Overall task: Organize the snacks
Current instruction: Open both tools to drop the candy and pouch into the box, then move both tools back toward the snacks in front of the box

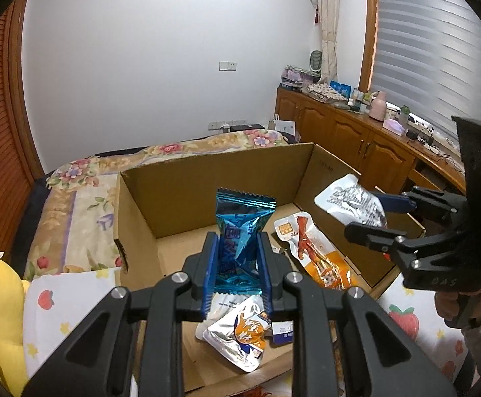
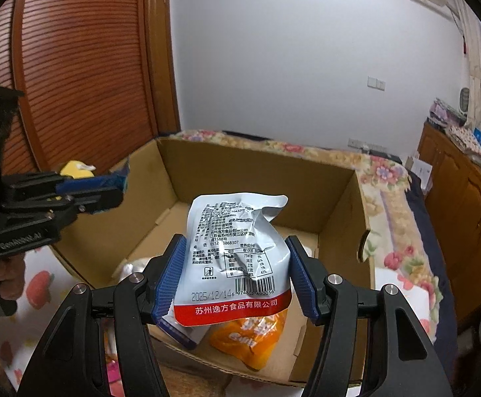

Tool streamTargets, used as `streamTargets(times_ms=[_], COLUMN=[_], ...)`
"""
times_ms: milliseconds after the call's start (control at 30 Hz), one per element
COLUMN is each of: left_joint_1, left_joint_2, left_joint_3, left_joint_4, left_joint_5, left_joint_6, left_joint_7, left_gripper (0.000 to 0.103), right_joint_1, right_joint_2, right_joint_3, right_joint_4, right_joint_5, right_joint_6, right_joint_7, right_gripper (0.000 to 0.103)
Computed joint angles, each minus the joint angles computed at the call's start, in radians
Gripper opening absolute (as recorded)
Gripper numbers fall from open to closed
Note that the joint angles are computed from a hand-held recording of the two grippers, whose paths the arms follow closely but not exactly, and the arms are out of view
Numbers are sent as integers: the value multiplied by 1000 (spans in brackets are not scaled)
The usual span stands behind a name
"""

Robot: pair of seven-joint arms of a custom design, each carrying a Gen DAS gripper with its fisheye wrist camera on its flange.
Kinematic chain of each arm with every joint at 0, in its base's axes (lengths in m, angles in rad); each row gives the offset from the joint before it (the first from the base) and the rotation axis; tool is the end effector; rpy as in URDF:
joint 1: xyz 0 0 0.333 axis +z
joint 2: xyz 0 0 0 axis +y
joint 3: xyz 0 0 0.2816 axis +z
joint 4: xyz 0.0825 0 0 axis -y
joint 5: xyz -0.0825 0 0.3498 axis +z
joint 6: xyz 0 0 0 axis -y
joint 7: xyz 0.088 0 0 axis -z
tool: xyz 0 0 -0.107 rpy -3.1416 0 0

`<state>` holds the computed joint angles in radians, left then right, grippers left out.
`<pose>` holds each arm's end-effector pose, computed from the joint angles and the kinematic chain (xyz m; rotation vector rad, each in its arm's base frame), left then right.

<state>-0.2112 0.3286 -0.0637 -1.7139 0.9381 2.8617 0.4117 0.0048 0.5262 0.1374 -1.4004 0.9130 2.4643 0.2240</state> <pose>0.6112 -0.2135 0.4599 -1.7434 1.5901 -0.8972 0.6949 0.0774 0.4457 -2.0979 0.7701 -0.4023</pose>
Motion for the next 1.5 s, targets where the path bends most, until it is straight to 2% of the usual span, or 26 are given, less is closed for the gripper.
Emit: streamTargets(times_ms=[333,400,433,467,633,700,767,867,1067,1233,1400,1433,1467,1500], left_joint_1=[4,3,3,4,-10,-11,-16,-15,-7,8,17,19,20,20], left_joint_2=[3,1,1,-3,-43,-65,-94,-137,-249,-326,-391,-404,-417,-425], left_joint_3=[-15,-19,-19,-19,-12,-14,-18,-30,-70,-111,-146,-153,-160,-166], left_joint_4=[-2,-4,-6,-13,-55,-76,-101,-142,-251,-332,-417,-436,-456,-469], left_joint_5=[-48,-59,-61,-62,-27,-7,20,58,144,191,214,228,244,245], left_joint_6=[-22,-33,-29,-18,-12,-10,-22,-37,-57,-80,-90,-89,-89,-93], left_joint_7=[54,64,65,64,24,4,-20,-54,-141,-199,-260,-280,-302,-306], left_gripper=[23,35,47,51,51,51,52,52,55,58,72,80,84,85], right_joint_1=[18,20,20,22,20,14,5,3,-27,-24,3,10,17,23], right_joint_2=[15,18,18,18,14,-2,-17,-40,-166,-310,-426,-442,-463,-479], right_joint_3=[-12,-15,-16,-17,-14,-8,-3,-7,-16,-56,-109,-117,-124,-131], right_joint_4=[-2,-4,-4,-7,-18,-35,-48,-68,-208,-368,-511,-535,-566,-592], right_joint_5=[-57,-66,-69,-74,-83,-68,-47,-28,79,174,218,222,228,231], right_joint_6=[17,19,18,21,31,37,29,37,16,-14,-36,-32,-25,-21], right_joint_7=[62,78,84,93,99,92,81,75,2,-105,-165,-176,-191,-202], right_gripper=[63,63,64,64,65,70,79,79,79,79,79,79,79,79])
